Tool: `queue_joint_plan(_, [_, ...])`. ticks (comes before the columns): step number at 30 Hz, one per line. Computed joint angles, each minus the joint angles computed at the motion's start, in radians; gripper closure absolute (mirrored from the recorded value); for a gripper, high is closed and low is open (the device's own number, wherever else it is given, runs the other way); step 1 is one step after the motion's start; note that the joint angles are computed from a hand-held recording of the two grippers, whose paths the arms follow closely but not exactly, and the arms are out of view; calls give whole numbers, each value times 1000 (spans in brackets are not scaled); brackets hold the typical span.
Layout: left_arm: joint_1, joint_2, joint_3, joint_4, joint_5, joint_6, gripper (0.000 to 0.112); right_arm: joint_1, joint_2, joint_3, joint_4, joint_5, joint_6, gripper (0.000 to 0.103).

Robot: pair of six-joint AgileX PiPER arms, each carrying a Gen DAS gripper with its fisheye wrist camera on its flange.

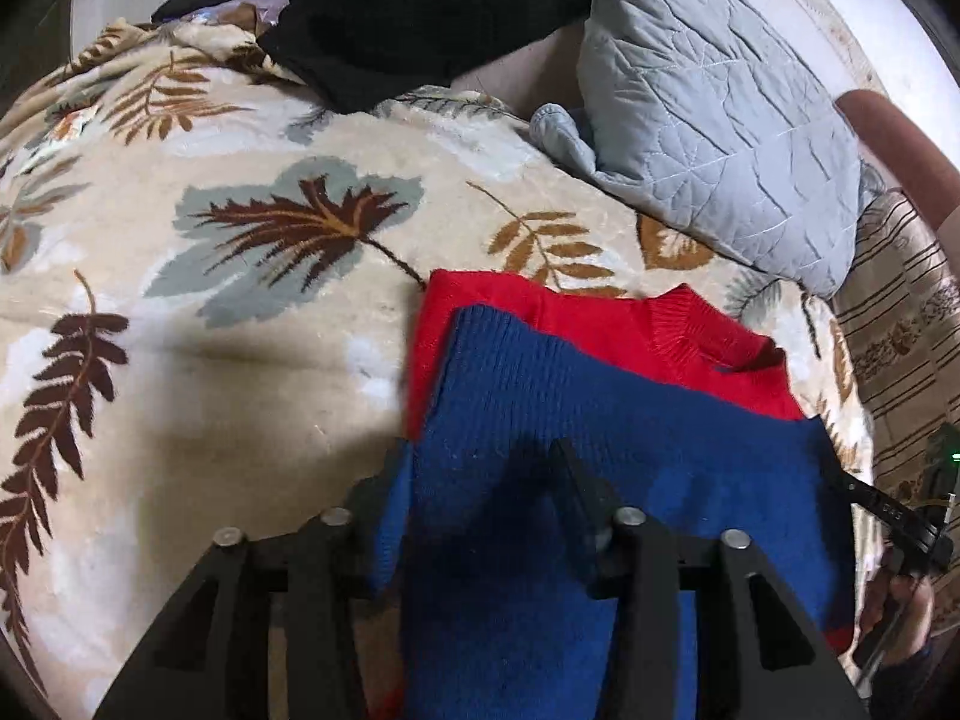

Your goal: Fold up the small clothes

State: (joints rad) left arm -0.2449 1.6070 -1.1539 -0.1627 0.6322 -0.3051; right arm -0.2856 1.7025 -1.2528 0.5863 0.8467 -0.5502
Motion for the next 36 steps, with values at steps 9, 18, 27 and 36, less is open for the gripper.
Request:
queue_joint_plan(9, [-45,-102,-4,133,-51,-21,104,28,-167,32,-46,-77,-32,95])
queue_joint_plan(18, [-40,107,-105,140,-4,-57,95,14,-17,-6,-106,-104,74,91])
queue_joint_plan(27, [-99,-244,61,286,4,-239,54,-101,-212,128,94,-42,-17,36])
queue_joint_plan(36, [-271,-226,227,381,104,-433,44,-293,-188,369,416,253,-175,40])
